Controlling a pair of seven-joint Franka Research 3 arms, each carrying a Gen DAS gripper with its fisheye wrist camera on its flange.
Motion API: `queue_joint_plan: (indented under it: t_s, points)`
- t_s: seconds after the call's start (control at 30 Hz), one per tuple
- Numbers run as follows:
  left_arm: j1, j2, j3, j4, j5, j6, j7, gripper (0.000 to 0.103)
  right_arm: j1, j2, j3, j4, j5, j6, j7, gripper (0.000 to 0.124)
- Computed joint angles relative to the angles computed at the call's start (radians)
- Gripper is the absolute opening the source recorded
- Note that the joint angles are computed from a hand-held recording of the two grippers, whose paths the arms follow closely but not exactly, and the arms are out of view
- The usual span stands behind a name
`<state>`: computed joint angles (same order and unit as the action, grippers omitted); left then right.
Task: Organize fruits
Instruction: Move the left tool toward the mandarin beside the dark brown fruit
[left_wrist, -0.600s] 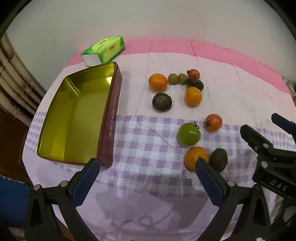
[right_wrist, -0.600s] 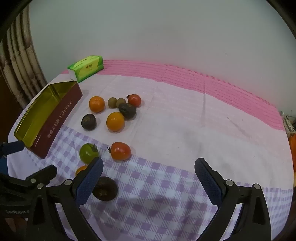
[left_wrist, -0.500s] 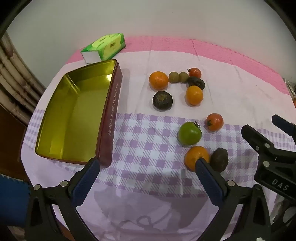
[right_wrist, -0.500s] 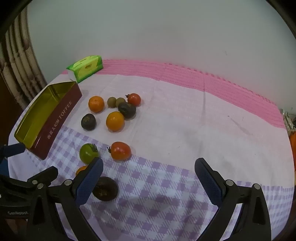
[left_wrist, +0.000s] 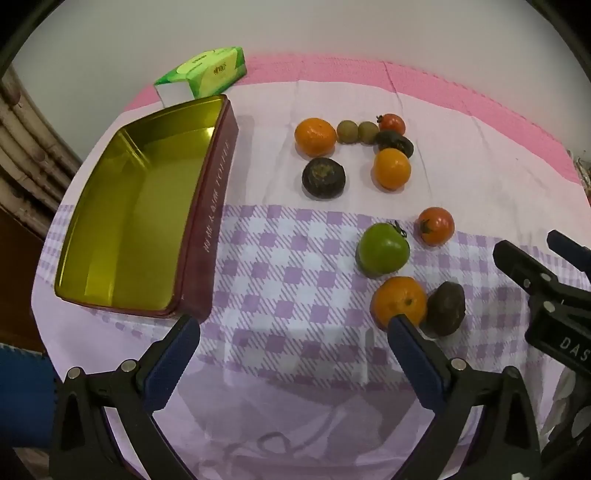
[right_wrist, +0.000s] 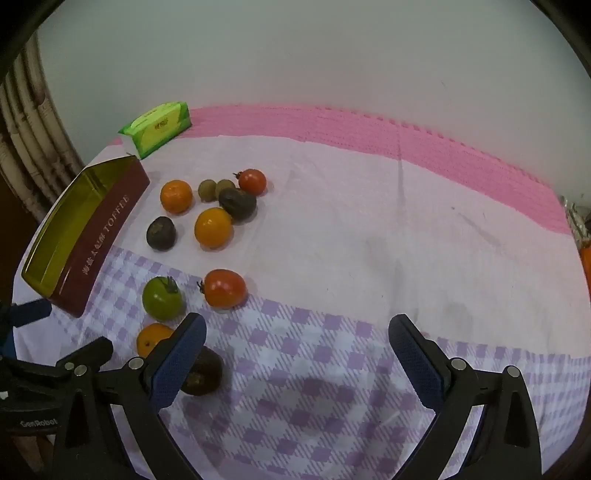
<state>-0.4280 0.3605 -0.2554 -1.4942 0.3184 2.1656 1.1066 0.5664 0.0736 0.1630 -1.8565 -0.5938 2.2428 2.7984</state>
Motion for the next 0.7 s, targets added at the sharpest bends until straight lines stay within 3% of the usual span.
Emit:
queue_joint_plan:
  t_s: [0.7]
  points:
    - [-0.005, 0.01, 0.0, -0.008, 0.009, -0.02, -0.009, 0.1, -0.04, -0.013, -0.009, -0.051, 0.116, 0.025, -0.028, 0.099]
